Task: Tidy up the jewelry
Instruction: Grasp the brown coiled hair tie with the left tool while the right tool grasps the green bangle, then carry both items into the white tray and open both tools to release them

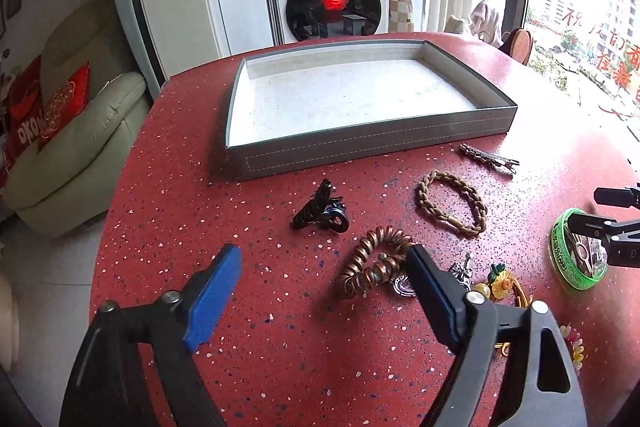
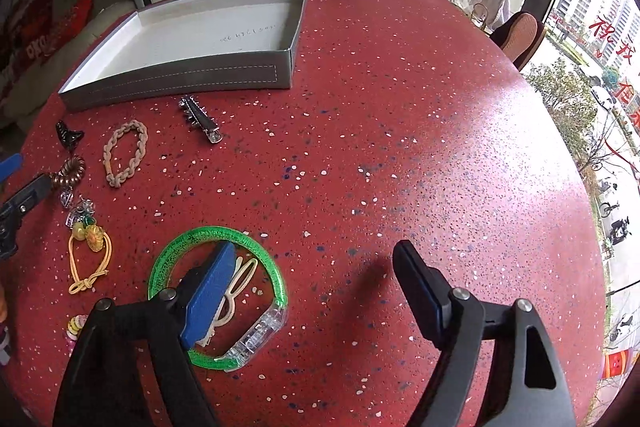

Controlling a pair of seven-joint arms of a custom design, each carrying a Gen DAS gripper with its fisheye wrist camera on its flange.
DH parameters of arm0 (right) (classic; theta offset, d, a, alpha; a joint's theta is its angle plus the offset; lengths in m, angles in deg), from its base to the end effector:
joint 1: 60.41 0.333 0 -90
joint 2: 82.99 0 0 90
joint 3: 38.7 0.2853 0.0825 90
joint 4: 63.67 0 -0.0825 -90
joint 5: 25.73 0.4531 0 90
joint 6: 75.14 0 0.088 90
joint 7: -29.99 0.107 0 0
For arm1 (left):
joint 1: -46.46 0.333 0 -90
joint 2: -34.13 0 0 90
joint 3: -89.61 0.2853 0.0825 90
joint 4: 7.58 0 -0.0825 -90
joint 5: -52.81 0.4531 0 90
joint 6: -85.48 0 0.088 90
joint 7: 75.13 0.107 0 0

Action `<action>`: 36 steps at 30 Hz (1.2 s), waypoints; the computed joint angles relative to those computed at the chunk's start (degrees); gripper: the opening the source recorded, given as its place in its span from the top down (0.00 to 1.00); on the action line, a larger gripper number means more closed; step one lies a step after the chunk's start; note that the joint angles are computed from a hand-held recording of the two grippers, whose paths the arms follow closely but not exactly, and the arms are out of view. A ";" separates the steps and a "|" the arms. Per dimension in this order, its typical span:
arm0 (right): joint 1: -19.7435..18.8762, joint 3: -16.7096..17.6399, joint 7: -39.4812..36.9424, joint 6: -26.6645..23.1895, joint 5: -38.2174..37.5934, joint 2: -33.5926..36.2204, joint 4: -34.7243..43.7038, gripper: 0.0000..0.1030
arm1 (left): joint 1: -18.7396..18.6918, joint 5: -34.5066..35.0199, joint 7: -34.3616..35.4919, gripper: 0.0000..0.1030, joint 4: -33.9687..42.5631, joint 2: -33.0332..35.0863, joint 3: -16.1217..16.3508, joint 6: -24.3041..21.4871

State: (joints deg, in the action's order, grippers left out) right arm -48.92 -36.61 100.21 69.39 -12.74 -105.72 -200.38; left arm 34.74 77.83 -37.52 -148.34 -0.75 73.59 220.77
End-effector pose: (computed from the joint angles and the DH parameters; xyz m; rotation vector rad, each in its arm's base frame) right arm 0.5287 0.1259 0.4715 -2.2240 1.4201 -0.3882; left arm 0.4398 -0.2301 0.5102 -1.9431 1.5898 -0.5340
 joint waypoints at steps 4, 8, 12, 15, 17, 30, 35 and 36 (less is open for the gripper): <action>1.10 -0.81 -1.91 -1.62 1.99 -0.08 0.40 0.46 | -0.43 -0.96 1.29 0.31 0.49 1.12 0.88 0.78; 2.19 -1.57 -4.42 -2.77 5.12 -1.63 -0.69 0.69 | -1.12 -3.48 2.58 0.67 0.05 1.36 2.03 2.20; 2.03 -1.37 -4.06 -2.45 6.29 -2.93 -1.86 0.92 | -1.52 -6.34 2.81 0.71 -1.77 -0.24 3.12 4.43; 2.45 -2.66 -4.66 -3.46 9.09 -3.17 -1.60 0.92 | -2.02 -8.54 3.17 0.71 -3.64 -2.48 3.97 6.41; 2.26 -3.10 -4.67 -4.00 10.44 -2.98 -1.11 0.92 | -2.37 -9.97 3.53 0.71 -4.86 -4.06 4.48 7.38; 1.93 -5.21 -6.49 -6.10 19.40 -3.57 0.93 0.92 | -2.73 -14.51 5.48 0.71 -7.52 -10.40 5.72 8.60; 2.53 -5.14 -6.89 -6.70 21.87 -1.53 4.36 0.92 | -1.29 -14.24 6.40 0.71 -4.84 -9.67 5.94 8.36; 2.62 -5.01 -6.88 -6.90 22.15 -0.80 5.40 0.92 | -1.03 -14.23 6.85 0.71 -3.94 -8.99 6.16 8.49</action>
State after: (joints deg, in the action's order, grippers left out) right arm -46.30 -41.62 93.34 62.49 9.41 -106.51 -194.97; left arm 33.72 63.61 -30.67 -152.28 -9.73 79.75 229.26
